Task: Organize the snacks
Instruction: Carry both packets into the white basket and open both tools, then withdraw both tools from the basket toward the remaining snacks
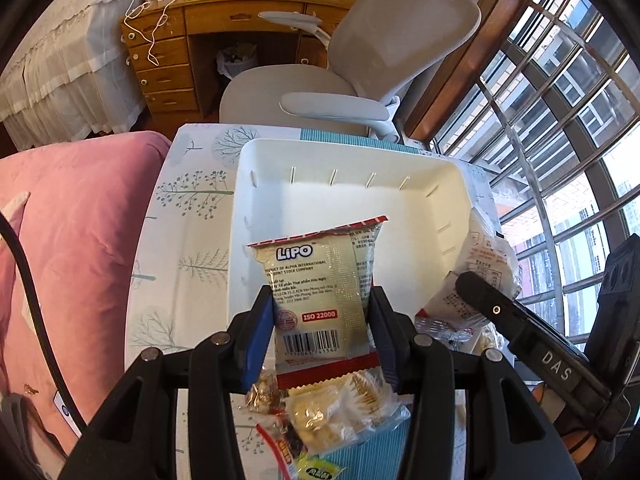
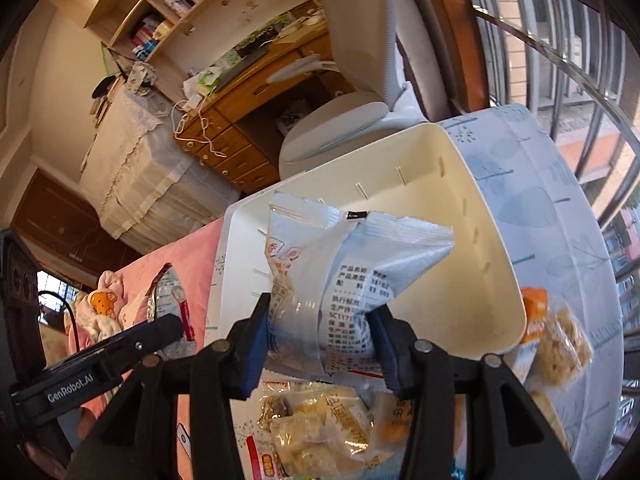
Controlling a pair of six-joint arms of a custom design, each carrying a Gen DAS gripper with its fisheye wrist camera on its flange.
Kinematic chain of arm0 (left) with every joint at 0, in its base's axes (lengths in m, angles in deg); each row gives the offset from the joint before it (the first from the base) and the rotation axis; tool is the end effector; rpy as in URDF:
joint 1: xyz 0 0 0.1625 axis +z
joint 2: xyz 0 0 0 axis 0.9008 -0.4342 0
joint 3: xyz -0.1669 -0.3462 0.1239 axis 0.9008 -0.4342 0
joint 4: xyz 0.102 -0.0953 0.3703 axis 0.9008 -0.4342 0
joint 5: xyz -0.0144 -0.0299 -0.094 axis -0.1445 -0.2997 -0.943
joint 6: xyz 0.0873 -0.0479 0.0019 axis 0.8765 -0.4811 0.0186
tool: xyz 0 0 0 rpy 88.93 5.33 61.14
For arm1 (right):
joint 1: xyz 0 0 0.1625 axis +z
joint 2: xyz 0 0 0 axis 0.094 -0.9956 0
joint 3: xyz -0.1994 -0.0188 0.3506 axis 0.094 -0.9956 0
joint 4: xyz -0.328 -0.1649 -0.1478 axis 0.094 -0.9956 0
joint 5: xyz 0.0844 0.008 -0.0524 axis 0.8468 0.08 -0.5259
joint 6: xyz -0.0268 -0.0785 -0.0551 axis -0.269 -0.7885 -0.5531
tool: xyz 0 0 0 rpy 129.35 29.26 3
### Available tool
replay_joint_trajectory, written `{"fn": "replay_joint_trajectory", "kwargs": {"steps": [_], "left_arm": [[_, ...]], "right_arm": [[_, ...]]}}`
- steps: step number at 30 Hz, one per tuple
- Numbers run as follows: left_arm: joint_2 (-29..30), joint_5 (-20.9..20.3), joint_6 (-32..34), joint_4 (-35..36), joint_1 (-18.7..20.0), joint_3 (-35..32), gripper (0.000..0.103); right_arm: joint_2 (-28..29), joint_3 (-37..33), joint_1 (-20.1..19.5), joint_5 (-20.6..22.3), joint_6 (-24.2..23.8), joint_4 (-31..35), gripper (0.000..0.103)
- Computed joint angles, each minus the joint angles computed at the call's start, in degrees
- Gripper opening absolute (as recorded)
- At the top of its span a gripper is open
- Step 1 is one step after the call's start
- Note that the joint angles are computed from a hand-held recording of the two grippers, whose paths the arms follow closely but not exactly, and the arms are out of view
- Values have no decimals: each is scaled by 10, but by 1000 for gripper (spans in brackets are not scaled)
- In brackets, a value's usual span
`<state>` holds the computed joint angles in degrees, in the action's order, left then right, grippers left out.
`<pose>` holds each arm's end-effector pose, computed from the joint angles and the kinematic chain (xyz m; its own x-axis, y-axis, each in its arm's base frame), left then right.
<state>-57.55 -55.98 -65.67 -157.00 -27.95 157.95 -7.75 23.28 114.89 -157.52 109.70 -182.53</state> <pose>-0.3172 -0.4733 0.3446 -0.8326 0.0019 -0.5538 0.2085 0.9275 -0.3102 0.3606 -0.4426 0.2508 -0.9625 0.0203 0.2704 -0.1115 0.8793 -0.4630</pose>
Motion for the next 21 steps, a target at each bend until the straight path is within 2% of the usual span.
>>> {"fn": "replay_joint_trajectory", "kwargs": {"steps": [1,2,3,4,5,6,7,13,21], "left_arm": [[3,2,-1,-2,1,-1,46],[5,5,-5,-4,3,0,50],[9,5,-10,-5,5,-3,57],[14,6,-19,1,8,-8,73],[20,8,-30,11,9,-15,78],[23,9,-33,16,10,-18,78],[26,10,-35,21,10,-22,78],[36,5,-46,55,10,-34,78],[16,-15,-35,42,-4,-6,78]], "right_arm": [[0,0,-4,5,-8,-3,49],[0,0,-7,10,-15,-6,49],[0,1,-11,14,-21,-10,50],[0,0,-13,15,-22,-11,52],[1,-2,-15,15,-21,-7,62],[1,-2,-16,12,-19,-7,69],[1,0,-17,10,-19,-14,70],[-5,7,-26,19,-17,-17,71],[-23,27,-16,11,9,-12,71]]}}
